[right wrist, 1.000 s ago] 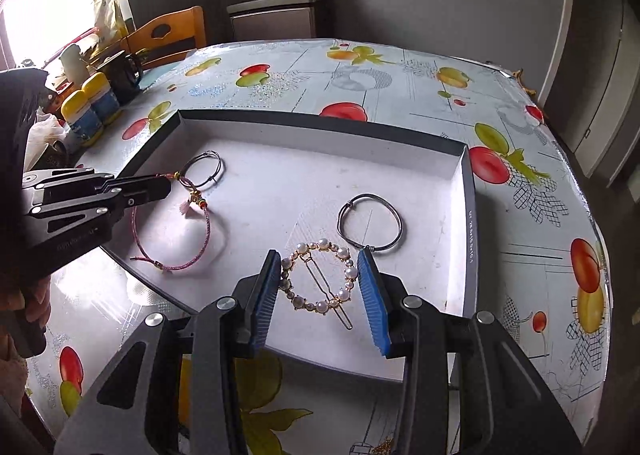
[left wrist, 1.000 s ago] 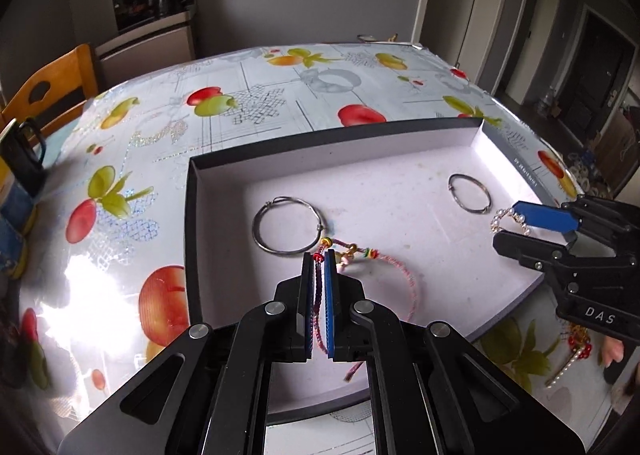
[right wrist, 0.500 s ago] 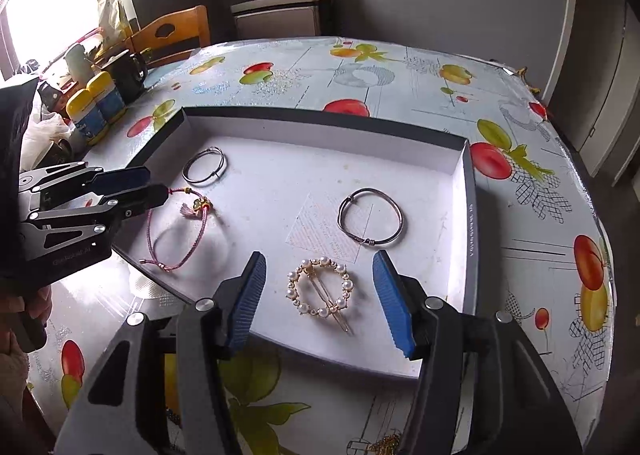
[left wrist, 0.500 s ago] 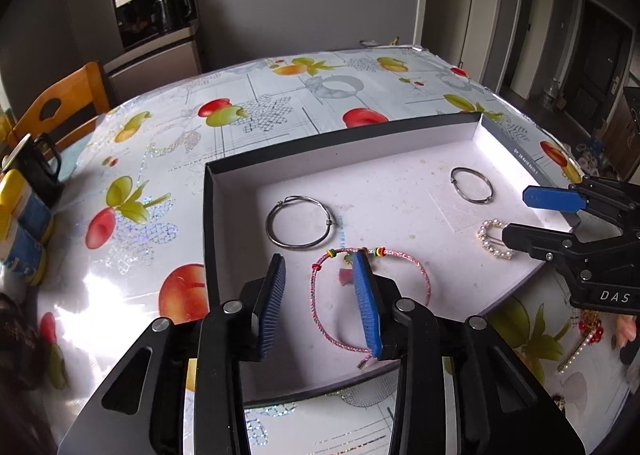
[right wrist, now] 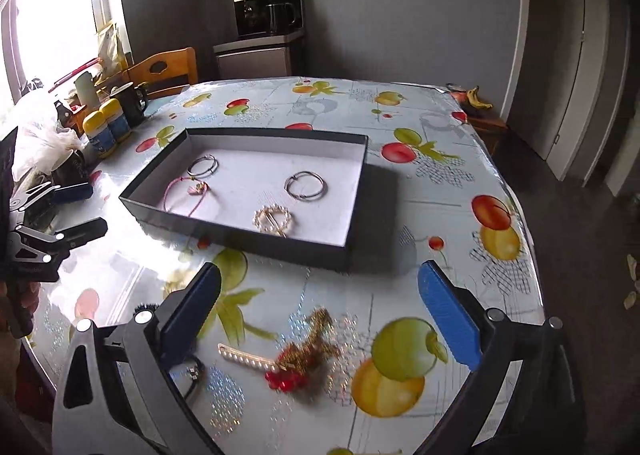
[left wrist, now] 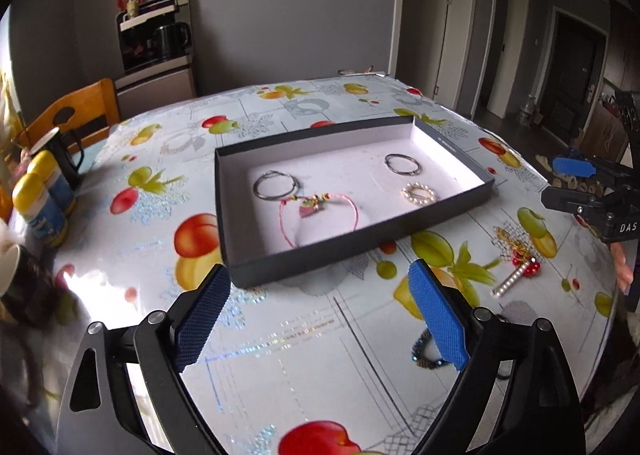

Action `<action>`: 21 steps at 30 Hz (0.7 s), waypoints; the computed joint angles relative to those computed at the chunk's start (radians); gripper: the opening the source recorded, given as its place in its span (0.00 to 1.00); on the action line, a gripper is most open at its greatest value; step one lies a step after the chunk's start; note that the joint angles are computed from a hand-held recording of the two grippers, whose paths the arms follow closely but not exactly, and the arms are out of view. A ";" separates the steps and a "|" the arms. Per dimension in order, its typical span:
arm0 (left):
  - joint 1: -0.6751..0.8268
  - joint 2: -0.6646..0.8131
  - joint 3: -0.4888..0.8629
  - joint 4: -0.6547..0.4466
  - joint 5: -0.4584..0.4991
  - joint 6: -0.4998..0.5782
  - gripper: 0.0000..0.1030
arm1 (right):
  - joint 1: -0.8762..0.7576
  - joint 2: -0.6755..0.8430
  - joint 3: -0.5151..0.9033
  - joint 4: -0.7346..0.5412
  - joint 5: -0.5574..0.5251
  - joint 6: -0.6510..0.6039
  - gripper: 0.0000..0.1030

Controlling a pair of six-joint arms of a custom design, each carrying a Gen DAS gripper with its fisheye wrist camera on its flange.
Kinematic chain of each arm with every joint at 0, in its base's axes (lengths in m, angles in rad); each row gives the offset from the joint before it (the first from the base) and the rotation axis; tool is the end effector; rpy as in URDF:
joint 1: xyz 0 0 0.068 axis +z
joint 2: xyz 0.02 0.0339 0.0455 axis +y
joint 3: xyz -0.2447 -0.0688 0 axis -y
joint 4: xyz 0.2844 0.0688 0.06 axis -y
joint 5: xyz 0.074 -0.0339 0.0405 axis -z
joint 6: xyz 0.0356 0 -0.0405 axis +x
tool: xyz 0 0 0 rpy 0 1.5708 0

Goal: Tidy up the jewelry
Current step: 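Move both open tools back to the remaining jewelry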

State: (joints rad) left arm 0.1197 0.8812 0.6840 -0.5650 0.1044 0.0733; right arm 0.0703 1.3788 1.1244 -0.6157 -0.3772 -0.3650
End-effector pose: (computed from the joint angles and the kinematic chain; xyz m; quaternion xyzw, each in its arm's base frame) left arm 0.2329 0.0243 0.2299 -0.0008 0.9184 -0.0099 0.3956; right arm 0.3310 0.0364 0.2583 -0.2621 0.8869 0.1247 0.3593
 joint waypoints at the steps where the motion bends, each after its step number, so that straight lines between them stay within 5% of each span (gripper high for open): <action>1: -0.002 -0.034 -0.029 -0.004 0.007 -0.015 0.90 | -0.014 -0.025 -0.032 0.002 0.000 -0.009 0.95; 5: -0.063 -0.138 -0.131 -0.007 -0.032 -0.047 0.90 | -0.069 -0.095 -0.136 -0.015 -0.027 -0.061 0.95; 9: -0.150 -0.083 -0.144 0.017 -0.108 -0.068 0.90 | -0.090 -0.133 -0.196 -0.040 -0.033 -0.121 0.95; 13: -0.169 -0.004 -0.123 0.045 -0.083 -0.097 0.90 | -0.083 -0.157 -0.230 -0.039 -0.038 -0.151 0.95; 16: -0.192 0.056 -0.102 0.055 -0.081 -0.107 0.86 | -0.083 -0.155 -0.235 -0.051 -0.051 -0.163 0.95; 21: -0.231 0.083 -0.084 0.042 -0.092 -0.091 0.65 | -0.093 -0.155 -0.241 -0.055 -0.072 -0.175 0.94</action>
State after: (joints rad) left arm -0.1112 0.9643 0.5997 -0.5234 0.0125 -0.0173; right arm -0.0229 1.2234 0.8831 -0.6704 -0.4488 -0.5405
